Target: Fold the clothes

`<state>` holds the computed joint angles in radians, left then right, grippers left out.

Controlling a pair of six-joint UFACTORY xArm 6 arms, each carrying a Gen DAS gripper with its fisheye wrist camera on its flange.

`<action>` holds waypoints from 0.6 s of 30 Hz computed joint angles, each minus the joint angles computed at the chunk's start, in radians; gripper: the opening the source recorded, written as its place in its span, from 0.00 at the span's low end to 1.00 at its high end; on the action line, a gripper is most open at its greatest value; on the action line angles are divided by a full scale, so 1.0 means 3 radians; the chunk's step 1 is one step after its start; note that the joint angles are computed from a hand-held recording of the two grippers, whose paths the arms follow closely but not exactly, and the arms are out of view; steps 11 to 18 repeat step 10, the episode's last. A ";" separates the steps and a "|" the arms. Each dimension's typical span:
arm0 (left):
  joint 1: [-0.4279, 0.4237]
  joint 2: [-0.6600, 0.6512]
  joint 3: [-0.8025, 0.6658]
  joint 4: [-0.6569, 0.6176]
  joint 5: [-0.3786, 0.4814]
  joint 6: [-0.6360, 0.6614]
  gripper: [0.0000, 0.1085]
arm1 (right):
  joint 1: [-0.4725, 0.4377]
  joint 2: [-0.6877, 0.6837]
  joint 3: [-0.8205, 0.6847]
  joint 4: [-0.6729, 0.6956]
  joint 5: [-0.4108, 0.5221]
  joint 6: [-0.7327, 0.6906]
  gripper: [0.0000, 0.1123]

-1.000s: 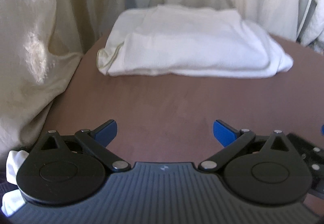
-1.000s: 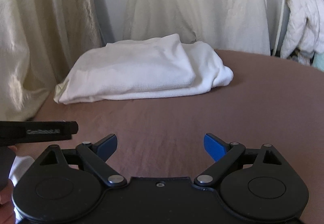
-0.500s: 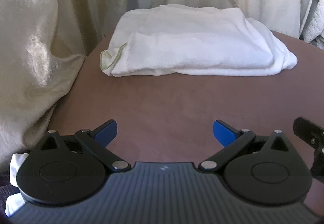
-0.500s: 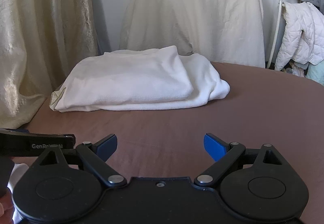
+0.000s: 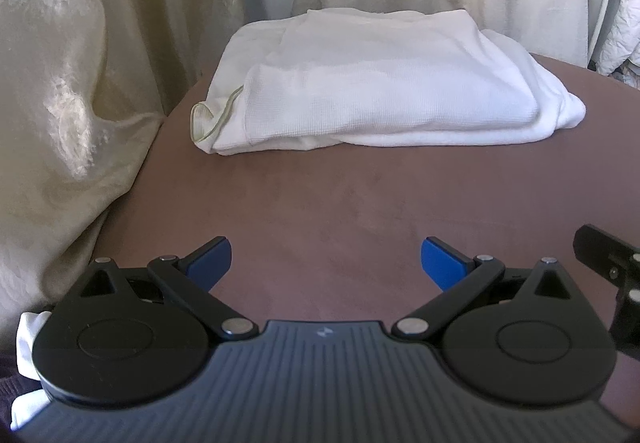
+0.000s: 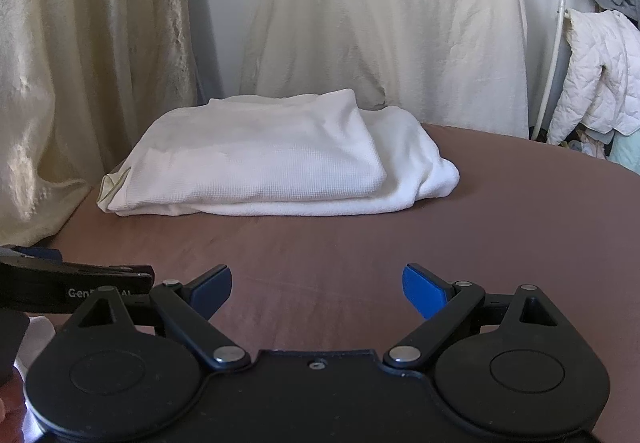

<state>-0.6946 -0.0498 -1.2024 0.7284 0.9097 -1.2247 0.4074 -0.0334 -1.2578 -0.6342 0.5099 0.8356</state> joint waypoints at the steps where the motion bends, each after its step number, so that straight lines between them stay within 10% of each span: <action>1: 0.0004 0.0007 -0.0004 -0.0012 -0.0002 0.0007 0.95 | -0.0001 0.0006 -0.0001 -0.0013 -0.0004 0.0007 0.85; 18: 0.0017 0.0063 -0.0034 -0.0088 0.0011 0.0094 0.95 | -0.0009 0.0046 -0.0036 0.0065 0.0007 -0.0019 0.85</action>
